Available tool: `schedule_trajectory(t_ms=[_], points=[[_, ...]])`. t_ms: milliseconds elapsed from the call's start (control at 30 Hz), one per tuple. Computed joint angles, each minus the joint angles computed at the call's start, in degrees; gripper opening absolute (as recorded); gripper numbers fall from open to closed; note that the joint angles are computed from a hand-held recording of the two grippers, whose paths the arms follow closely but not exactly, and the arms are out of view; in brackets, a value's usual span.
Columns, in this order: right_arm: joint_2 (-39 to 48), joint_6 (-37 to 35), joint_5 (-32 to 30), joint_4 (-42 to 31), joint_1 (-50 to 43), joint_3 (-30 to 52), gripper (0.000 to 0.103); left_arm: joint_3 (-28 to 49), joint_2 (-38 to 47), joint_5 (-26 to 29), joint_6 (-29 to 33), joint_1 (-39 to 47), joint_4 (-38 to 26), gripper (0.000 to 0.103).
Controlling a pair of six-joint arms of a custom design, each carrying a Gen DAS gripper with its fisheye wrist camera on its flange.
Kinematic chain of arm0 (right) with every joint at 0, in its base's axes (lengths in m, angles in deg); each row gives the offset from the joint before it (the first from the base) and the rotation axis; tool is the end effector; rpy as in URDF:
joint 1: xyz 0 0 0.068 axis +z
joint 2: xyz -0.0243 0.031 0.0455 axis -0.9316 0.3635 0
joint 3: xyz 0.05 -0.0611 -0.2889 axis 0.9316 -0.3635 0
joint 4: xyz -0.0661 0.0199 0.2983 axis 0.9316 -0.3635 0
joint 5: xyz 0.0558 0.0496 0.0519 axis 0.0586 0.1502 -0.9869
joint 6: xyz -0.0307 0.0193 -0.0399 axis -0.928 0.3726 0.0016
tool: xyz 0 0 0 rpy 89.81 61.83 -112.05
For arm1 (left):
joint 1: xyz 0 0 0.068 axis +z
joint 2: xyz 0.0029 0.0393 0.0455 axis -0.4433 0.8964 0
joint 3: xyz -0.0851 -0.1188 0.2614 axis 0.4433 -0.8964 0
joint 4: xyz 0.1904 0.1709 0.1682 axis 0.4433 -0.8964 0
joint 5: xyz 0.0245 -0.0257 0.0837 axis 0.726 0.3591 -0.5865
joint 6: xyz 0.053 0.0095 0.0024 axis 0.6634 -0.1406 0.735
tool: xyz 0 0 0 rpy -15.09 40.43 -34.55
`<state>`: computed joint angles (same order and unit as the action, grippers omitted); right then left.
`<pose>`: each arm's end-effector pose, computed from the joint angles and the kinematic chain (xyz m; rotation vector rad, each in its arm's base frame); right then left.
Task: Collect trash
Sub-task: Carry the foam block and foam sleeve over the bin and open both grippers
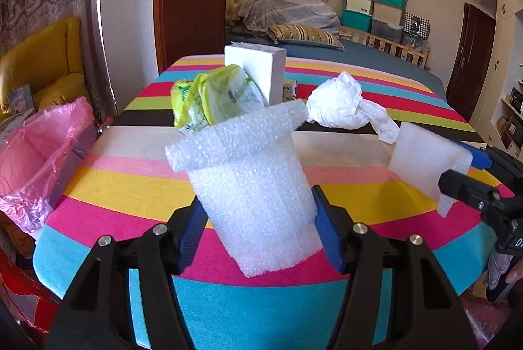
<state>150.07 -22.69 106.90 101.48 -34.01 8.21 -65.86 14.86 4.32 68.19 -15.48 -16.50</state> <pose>0.1627 0.0996 0.0962 -0.1823 2.0843 0.2011 0.2438 0.0290 0.1114 0.4459 2.1809 -0.2897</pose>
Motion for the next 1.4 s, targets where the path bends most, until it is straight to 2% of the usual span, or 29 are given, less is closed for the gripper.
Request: schedule_trajectory(t_ms=[367,733,967,1133,1400], points=[[4.4,0.5,3.5,0.3,4.3,2.4,0.065,-2.7,-2.0,9.8,5.1,6.7,2.1,0.060],[7.8,-1.8,4.1,-2.1,8.0,7.1,0.065,-3.2,-2.4,14.2,11.3,12.9,0.8,0.060],[12.1,-3.9,2.3,-3.2,10.4,11.8,0.065,-1.6,0.4,17.7,15.6,19.3,-1.1,0.060],[14.6,-5.0,1.8,-4.2,11.4,15.0,0.065,-0.2,2.3,17.0,15.9,21.8,-0.4,0.060],[19.3,-6.6,-2.7,-7.3,10.3,22.6,0.065,2.9,4.4,17.2,15.6,25.7,-0.2,0.060]])
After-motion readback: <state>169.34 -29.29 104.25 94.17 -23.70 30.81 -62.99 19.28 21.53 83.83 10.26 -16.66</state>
